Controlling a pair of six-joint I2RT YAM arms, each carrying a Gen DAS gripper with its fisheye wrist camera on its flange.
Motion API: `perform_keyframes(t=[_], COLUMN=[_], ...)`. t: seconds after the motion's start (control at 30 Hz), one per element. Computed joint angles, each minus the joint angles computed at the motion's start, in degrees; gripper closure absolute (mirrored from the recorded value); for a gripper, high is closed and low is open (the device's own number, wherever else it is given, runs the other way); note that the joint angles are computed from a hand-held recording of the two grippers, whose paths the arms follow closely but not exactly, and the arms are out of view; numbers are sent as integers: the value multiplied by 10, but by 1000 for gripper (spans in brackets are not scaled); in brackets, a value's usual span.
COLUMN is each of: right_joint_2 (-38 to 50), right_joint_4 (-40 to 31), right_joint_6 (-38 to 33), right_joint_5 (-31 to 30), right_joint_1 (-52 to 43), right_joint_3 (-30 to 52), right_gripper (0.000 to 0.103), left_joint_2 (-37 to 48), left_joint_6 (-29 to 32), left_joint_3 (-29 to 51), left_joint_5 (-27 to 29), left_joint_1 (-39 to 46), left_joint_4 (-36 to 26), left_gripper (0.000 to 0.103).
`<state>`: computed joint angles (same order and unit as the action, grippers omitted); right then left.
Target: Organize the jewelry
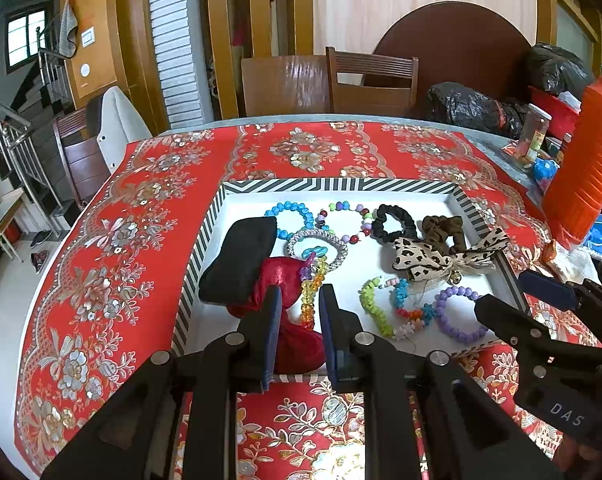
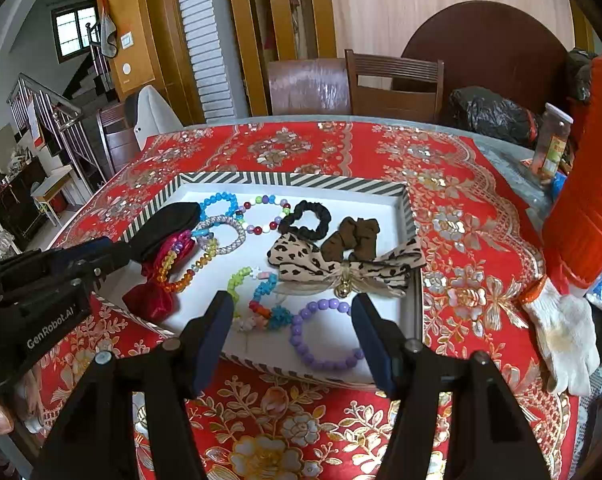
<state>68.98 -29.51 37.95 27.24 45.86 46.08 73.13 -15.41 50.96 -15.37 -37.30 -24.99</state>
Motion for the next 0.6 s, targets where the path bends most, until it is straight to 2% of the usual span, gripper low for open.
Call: perform_keyframes(t=[0.6], right_joint_2=[0], right_joint_4=[8], right_joint_6=[5], right_joint_5=[-4], right_joint_1=[-1], right_joint_3=[-12], right_gripper=[39], left_joint_2=[5], left_joint_6=[-2], left_joint_3=[-5], left_joint_5=[9], left_joint_1=[13], left_joint_4=[1], left_gripper=[80])
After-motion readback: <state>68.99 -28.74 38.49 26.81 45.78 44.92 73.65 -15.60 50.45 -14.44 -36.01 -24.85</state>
